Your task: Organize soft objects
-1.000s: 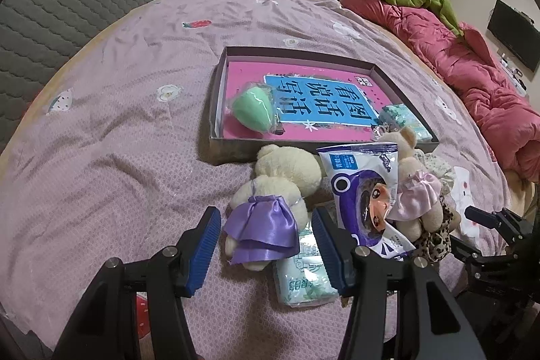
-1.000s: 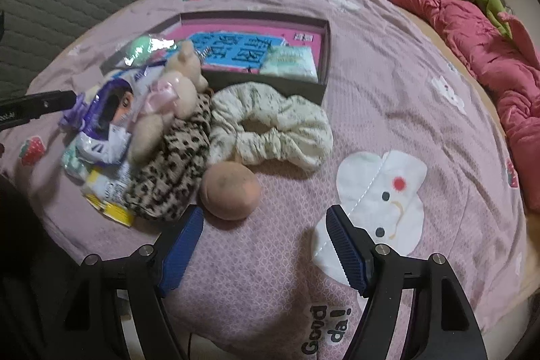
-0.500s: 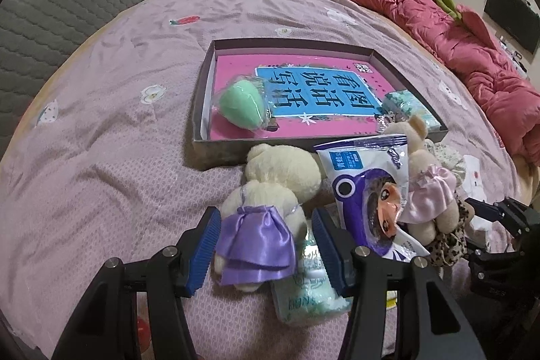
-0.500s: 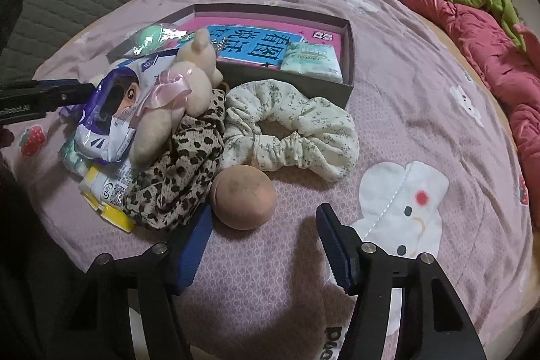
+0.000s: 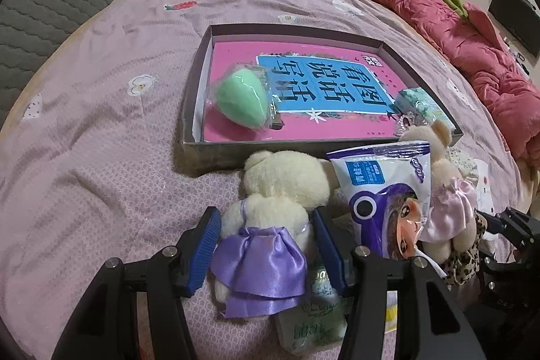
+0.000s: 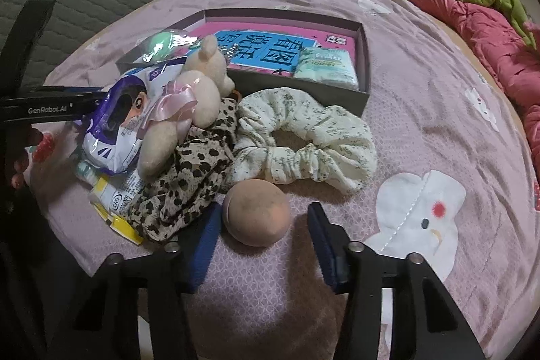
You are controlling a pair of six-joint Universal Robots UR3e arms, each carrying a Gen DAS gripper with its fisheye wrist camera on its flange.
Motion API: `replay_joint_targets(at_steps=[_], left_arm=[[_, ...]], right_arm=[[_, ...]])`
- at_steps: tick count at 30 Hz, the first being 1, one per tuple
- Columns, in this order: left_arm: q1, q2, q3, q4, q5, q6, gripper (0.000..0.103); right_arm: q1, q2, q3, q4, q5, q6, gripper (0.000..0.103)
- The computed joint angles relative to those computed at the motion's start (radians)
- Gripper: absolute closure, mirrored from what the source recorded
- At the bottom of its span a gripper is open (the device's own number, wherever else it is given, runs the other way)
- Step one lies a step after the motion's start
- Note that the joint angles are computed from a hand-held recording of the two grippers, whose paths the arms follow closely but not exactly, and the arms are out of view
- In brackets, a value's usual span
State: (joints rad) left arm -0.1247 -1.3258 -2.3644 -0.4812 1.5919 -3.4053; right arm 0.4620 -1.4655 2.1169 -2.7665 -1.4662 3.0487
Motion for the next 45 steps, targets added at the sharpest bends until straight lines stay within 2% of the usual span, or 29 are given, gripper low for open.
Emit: replay_joint_targets(at_steps=[1,8,13,22,30,36,45], left_arm=[[0.006,-0.003,-0.001,0.002,-0.007,0.002,0.046],[0.081,0.006,-0.019,-0.006,-0.1,0.024,0.045],[0.094,-0.011,-0.011,-0.01,-0.119,0.05,0.045],[0.128,0.015,-0.021,-0.04,-0.172,0.076,0.053],[0.166,0.118,-0.054,-0.088,-0.2,0.083,0.057],[0.243,0.29,-0.102,-0.141,-0.237,0.094,0.057],[0.258,0.346,-0.109,-0.103,-0.233,0.092,0.057]], right_arm=[[0.002,0.0,0.0,-0.004,0.002,-0.004,0.062],[-0.021,-0.022,0.019,-0.014,0.019,0.005,0.063],[-0.086,-0.073,0.06,-0.03,0.094,0.045,0.063],[-0.148,-0.161,0.122,-0.06,0.172,0.082,0.063],[-0.144,-0.175,0.128,-0.117,0.193,0.098,0.063],[-0.13,-0.154,0.107,-0.144,0.201,0.113,0.063],[-0.108,-0.116,0.073,-0.183,0.185,0.115,0.063]])
